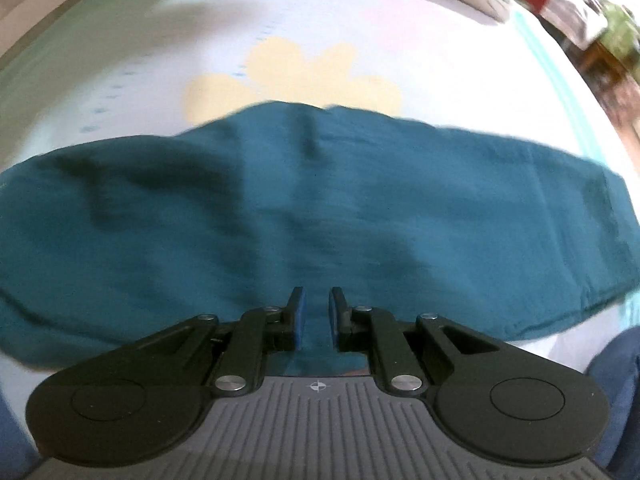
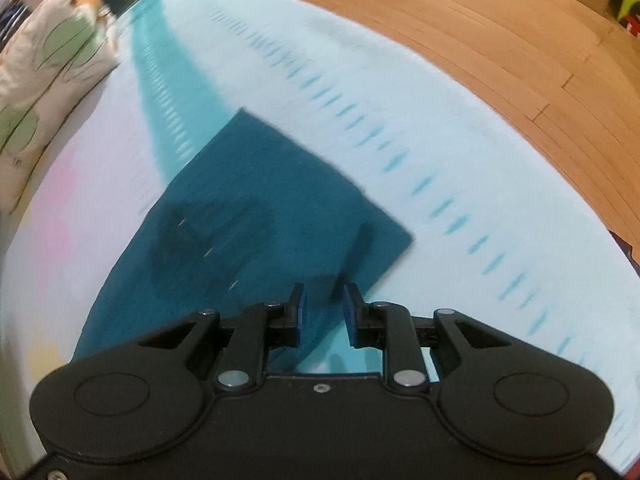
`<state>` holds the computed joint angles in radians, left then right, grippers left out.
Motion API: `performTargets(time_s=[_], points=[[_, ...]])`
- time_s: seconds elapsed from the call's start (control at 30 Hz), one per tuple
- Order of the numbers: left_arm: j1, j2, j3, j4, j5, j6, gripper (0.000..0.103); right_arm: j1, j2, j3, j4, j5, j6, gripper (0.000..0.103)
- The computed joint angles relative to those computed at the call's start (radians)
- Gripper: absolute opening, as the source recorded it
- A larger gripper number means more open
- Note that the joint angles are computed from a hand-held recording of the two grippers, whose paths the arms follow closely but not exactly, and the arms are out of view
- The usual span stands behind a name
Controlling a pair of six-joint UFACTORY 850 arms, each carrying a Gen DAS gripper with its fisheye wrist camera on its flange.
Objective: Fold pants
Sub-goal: 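Open both tools, releasing the folded pants, and withdraw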
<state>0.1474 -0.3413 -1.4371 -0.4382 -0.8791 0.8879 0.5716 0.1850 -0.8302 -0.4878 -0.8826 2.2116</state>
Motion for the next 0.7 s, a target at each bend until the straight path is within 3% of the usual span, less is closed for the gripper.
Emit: performTargets(time_s=[0.2, 0.27, 0.4, 0.47, 0.6, 0.7], points=[[-0.043, -0.002, 0.062, 0.072, 0.031, -0.029, 0.013, -0.044, 0.014, 0.06, -0.023, 0.118, 0.059, 0.032], [-0.037, 0.011, 0.091, 0.041, 0.065, 0.003, 0.013, -0.053, 0.012, 0.066, -0.028, 0.133, 0.068, 0.032], [-0.03, 0.01, 0.091, 0.031, 0.052, 0.006, 0.013, -0.071, 0.005, 0.062, -0.024, 0.152, 0.042, 0.03], [-0.023, 0.004, 0.078, 0.03, 0.03, -0.008, 0.013, -0.06, -0.006, 0.022, -0.064, 0.106, 0.02, 0.016], [-0.018, -0.007, 0.068, 0.033, 0.018, -0.013, 0.013, 0.012, -0.023, -0.079, -0.193, -0.046, 0.021, 0.016], [-0.027, 0.002, 0.082, 0.043, 0.044, -0.013, 0.013, 0.014, -0.074, -0.152, -0.1, -0.213, -0.069, 0.022]])
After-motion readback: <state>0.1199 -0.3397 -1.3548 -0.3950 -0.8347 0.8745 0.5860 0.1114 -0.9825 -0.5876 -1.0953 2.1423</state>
